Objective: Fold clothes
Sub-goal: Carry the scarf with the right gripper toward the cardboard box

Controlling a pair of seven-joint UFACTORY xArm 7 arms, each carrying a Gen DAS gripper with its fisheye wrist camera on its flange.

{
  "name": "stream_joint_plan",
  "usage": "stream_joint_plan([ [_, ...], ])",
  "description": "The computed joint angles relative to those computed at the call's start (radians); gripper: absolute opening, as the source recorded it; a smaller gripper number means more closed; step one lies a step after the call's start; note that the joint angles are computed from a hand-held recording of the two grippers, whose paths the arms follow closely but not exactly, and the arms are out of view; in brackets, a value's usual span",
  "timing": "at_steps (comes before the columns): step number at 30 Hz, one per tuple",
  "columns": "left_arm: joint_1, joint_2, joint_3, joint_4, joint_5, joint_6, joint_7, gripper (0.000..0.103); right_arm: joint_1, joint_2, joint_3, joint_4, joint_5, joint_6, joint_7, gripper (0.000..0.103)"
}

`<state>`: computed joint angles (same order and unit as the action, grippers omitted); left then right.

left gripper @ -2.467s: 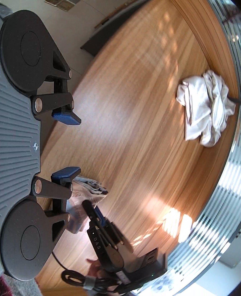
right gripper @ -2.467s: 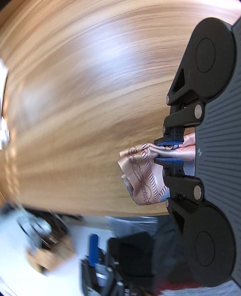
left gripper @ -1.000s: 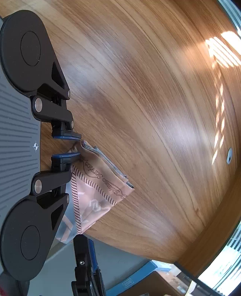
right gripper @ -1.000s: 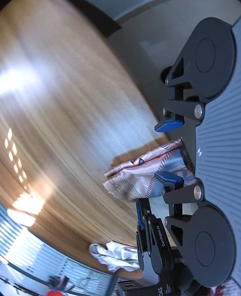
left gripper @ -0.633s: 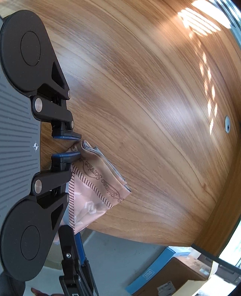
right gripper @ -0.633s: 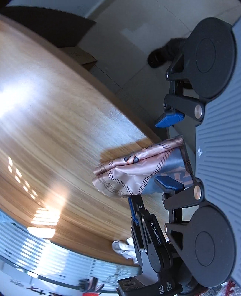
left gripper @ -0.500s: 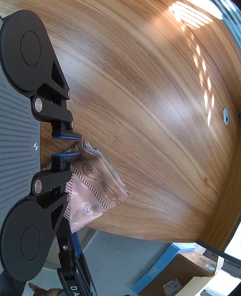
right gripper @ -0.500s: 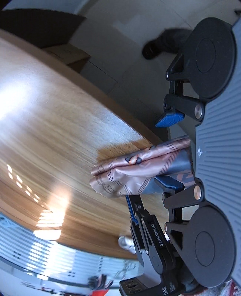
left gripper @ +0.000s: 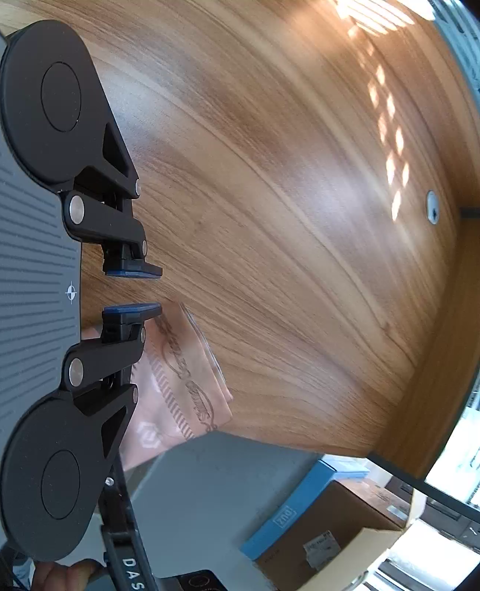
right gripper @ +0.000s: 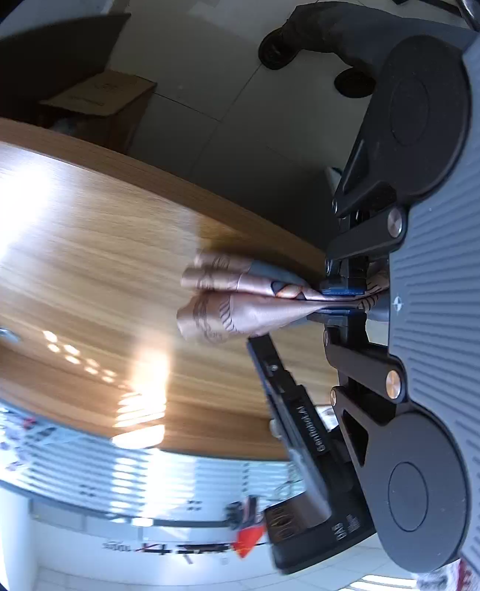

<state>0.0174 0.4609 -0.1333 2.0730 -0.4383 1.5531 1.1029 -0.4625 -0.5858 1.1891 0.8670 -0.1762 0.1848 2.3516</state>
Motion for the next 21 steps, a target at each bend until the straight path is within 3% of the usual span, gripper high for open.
stream_joint_plan([
  [4,0.027,-0.002,-0.014,0.042,-0.056,0.045,0.016,0.032,0.053,-0.108,-0.055,0.024,0.023,0.134,0.047,0.007],
  [12,0.05,0.005,-0.056,0.136,-0.16,0.187,0.117,0.059,0.205,-0.266,-0.193,0.115,0.019,0.566,0.066,0.007],
  [21,-0.019,0.025,-0.107,0.226,-0.274,0.276,0.135,0.081,0.321,-0.415,-0.339,0.226,0.029,1.027,-0.034,0.007],
])
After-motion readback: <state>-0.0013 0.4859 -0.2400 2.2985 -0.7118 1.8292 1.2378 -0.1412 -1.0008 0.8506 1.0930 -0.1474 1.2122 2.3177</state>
